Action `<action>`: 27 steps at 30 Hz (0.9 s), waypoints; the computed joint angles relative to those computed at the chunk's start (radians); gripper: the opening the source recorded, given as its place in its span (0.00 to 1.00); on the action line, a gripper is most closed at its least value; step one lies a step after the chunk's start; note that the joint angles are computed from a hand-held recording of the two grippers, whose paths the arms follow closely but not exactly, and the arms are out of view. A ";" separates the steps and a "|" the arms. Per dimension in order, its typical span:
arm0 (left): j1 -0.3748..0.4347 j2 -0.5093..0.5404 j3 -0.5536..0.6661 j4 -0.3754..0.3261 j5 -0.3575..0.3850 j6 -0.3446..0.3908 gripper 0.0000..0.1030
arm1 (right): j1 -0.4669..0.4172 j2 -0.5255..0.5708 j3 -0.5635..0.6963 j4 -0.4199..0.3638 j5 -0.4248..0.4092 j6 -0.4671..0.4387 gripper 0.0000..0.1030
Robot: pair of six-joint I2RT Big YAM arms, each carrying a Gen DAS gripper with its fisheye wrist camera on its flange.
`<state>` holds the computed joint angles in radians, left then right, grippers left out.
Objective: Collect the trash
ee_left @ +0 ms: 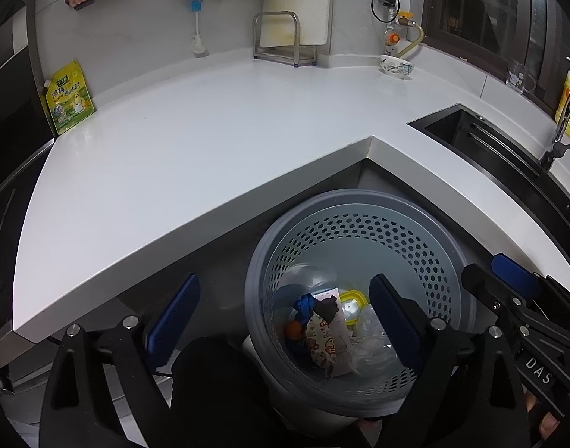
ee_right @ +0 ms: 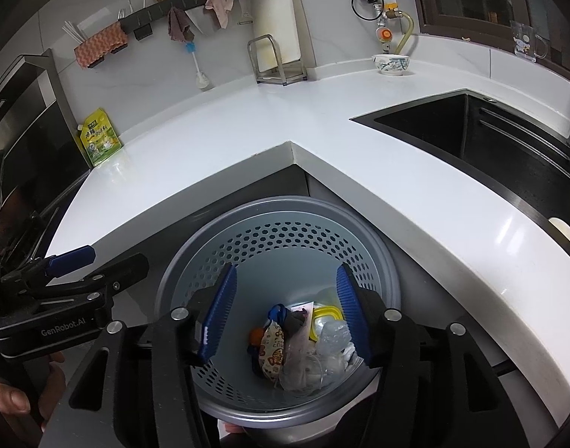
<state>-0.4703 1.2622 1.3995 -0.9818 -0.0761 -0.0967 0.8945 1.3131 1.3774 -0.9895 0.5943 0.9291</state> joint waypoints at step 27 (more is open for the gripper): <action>-0.007 -0.012 0.007 0.000 -0.036 -0.004 0.94 | 0.003 0.002 0.003 -0.025 0.008 0.026 0.57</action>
